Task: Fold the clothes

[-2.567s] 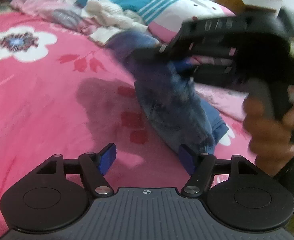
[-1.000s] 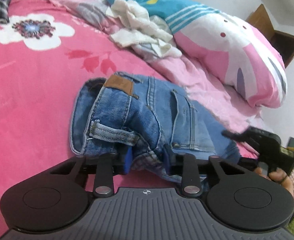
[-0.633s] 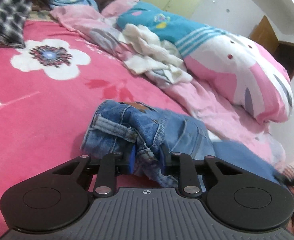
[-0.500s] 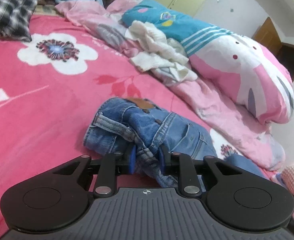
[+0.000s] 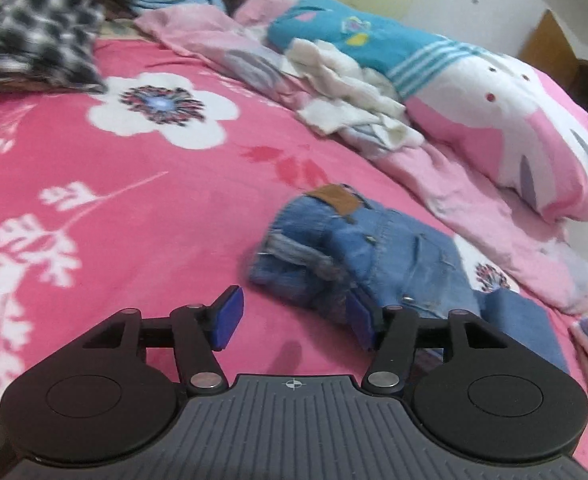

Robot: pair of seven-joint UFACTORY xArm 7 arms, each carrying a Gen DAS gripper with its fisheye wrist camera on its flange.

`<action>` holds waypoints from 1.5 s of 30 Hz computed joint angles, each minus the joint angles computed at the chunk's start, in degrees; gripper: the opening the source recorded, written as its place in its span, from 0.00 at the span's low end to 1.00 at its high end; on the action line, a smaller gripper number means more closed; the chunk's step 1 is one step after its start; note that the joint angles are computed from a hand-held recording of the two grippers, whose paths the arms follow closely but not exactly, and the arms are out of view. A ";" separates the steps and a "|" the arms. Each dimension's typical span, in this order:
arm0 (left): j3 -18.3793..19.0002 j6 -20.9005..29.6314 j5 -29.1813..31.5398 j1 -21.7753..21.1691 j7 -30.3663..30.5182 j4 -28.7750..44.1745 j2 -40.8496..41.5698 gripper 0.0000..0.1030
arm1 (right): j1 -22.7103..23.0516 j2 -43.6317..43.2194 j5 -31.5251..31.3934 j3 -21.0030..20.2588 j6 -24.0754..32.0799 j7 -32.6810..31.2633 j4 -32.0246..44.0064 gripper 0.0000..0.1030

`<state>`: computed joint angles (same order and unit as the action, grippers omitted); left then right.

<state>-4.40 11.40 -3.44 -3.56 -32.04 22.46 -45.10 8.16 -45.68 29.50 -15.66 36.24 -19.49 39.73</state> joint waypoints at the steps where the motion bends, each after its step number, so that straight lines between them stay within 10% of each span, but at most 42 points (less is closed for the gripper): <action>1: 0.89 -0.13 -0.62 -0.67 -0.03 -0.44 -0.57 0.56 | 3.36 2.44 0.69 0.37 -0.59 -2.18 1.93 0.63; 7: 2.93 -5.03 -2.06 -4.09 2.08 -0.47 0.45 0.56 | 17.15 26.77 10.79 -1.12 0.29 -16.26 20.64 0.73; 18: -2.56 -4.30 1.73 -1.75 4.61 5.38 10.28 0.59 | 7.58 62.97 18.15 5.92 22.29 -9.99 55.10 0.62; 28: 1.37 -3.95 -1.48 -5.37 5.76 4.15 11.08 0.61 | -0.56 44.56 21.89 13.13 26.82 -32.78 39.76 0.06; 33: 5.35 -6.23 -2.57 -9.20 10.22 -0.20 5.21 0.60 | -1.66 33.70 21.73 14.01 30.61 -38.04 30.63 0.00; 38: 18.96 -7.51 -7.79 -23.45 19.78 -6.03 -7.69 0.70 | 1.30 22.67 16.84 15.31 28.67 -41.30 19.37 0.00; 45: 12.46 -7.77 -10.48 -18.95 17.60 -3.23 -3.40 0.72 | 3.62 23.84 17.24 13.30 16.39 -35.38 18.84 0.02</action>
